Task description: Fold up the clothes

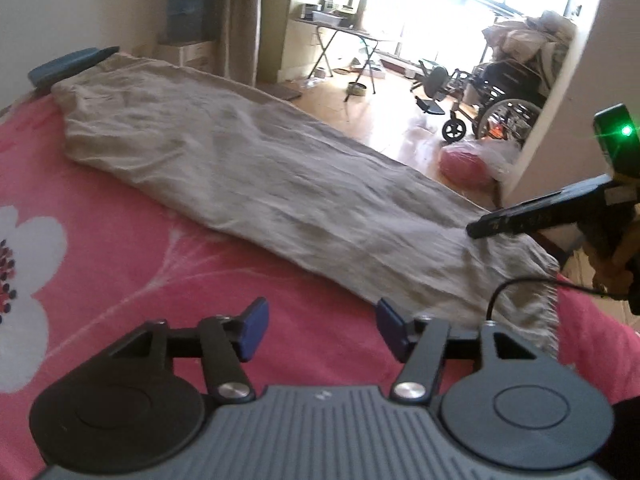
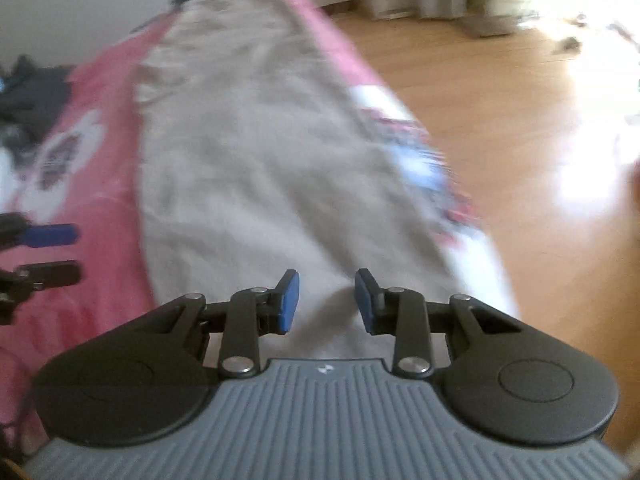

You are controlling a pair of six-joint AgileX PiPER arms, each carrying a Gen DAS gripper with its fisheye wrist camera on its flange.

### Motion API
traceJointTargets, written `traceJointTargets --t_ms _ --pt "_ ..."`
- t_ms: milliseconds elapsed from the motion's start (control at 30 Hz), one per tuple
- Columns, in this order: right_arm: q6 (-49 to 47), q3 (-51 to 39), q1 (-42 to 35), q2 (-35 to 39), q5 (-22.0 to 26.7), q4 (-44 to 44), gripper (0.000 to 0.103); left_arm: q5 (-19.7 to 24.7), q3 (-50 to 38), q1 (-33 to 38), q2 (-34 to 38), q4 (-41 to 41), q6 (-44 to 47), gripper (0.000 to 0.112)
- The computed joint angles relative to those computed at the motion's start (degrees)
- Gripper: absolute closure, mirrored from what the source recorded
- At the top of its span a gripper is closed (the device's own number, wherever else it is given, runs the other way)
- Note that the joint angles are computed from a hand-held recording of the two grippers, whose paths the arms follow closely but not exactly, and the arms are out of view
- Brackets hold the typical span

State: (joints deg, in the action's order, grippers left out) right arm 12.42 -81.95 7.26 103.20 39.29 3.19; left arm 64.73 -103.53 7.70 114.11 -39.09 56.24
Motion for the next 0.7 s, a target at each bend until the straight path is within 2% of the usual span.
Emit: traceJointTargets --t_ms 67,133,167,267,333,433,533,700 --pt "6.67 4.88 -0.62 -3.80 -3.42 -2.11 0.072 -0.34 0.24 -0.27 -0.28 0.15 -0.52 0.047" --pt "5.65 7.56 -2.03 -5.46 -6.52 3.99 0.072 -0.32 -0.37 -0.56 -0.07 1.06 -2.29 0.046" --pt "4.38 8.02 -2.39 -5.61 -7.14 6.78 0.072 -0.20 -0.70 -0.73 0.02 1.53 -3.38 0.045" --pt "4.86 7.81 -0.96 -4.91 -7.29 6.59 0.072 -0.26 -0.53 -0.67 -0.62 2.16 -5.10 0.041" --pt "7.31 7.36 -0.08 -4.23 -6.90 4.94 0.072 -0.68 0.03 -0.64 -1.34 2.59 -5.69 0.039" --pt "16.77 5.71 1.73 -3.35 -4.64 -3.40 0.072 -1.31 1.02 -0.77 -2.36 3.32 -6.39 0.036" --pt "21.89 5.86 2.16 -4.13 -4.77 -8.13 0.072 -1.64 1.39 -1.21 -2.77 4.32 -7.70 0.033" --pt "22.79 5.13 3.48 -4.87 -5.46 -10.39 0.069 -1.33 0.69 -2.44 -2.61 6.23 -10.56 0.028"
